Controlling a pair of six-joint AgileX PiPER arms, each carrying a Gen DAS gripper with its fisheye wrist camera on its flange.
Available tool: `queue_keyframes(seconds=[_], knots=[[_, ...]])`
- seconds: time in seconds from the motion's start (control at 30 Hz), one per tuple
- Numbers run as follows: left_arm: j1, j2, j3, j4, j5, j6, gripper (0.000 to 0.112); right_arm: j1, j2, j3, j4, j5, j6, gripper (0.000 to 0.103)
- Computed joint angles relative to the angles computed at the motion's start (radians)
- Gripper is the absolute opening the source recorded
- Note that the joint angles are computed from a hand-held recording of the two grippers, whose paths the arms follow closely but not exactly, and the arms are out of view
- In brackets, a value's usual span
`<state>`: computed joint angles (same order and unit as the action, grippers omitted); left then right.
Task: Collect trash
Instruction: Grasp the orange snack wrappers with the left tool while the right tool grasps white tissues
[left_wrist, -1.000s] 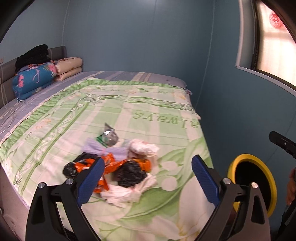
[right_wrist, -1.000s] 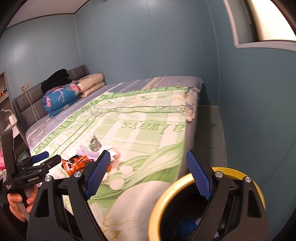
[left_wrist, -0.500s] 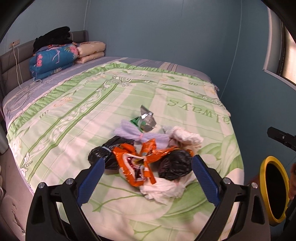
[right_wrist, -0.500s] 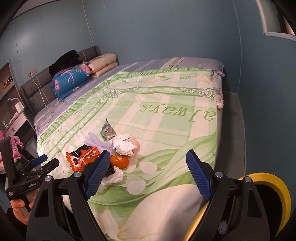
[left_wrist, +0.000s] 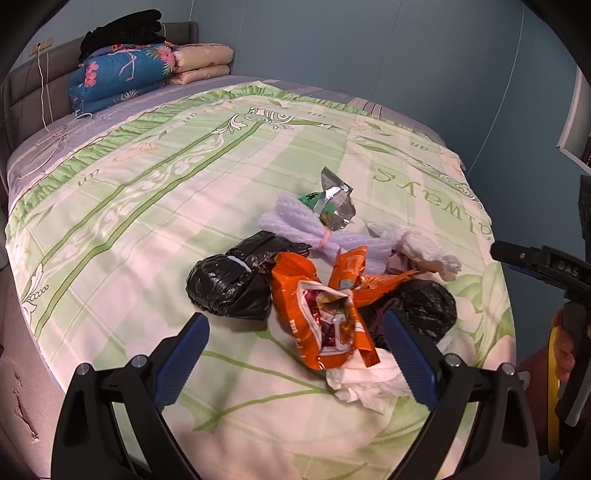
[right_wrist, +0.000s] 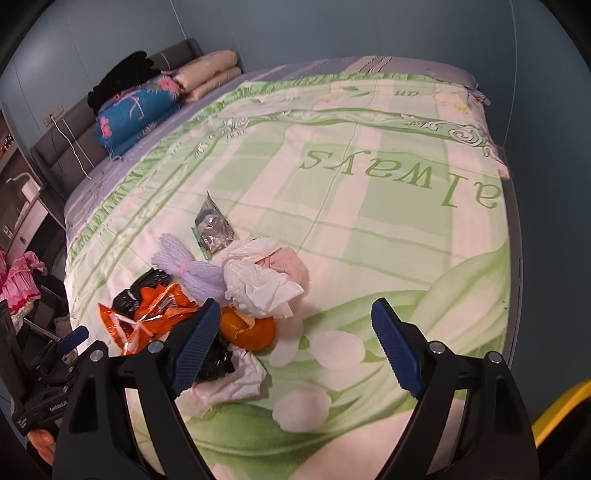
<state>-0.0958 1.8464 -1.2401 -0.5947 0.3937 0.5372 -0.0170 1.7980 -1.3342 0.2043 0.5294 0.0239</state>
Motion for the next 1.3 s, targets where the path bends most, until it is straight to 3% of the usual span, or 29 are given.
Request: queue_keyframes(seconds=[0.17,0.5,0.67,0.73,1.0,1.13,1.3], knots=[[0.006,0.055,-0.059,0.030,0.024,-0.055,0.091,0.031,0.122,-0.150,-0.110,0.062,0.086,0.080],[-0.009,0.124,-0.124,0.054,0.040,-0.095,0.091,0.065,0.274,-0.342,-0.153,0.177,0.111,0.080],[-0.019,0.151,-0.149,0.052,0.058,-0.088,0.079,0.076,0.339,-0.402,-0.157,0.219,0.113,0.076],[-0.021,0.161,-0.157,0.047,0.065,-0.081,0.071,0.075,0.357,-0.419,-0.147,0.232,0.107,0.073],[-0.032,0.164,-0.153,-0.026,0.080,0.006,0.039,0.068,0.400,-0.451,-0.063,0.286,0.042,0.040],[-0.035,0.152,-0.134,-0.051,0.076,0.043,0.030,0.067,0.401,-0.445,-0.028,0.293,0.017,0.025],[-0.019,0.129,-0.110,-0.107,0.082,0.094,0.026,0.070,0.374,-0.414,-0.026,0.282,0.003,0.018]])
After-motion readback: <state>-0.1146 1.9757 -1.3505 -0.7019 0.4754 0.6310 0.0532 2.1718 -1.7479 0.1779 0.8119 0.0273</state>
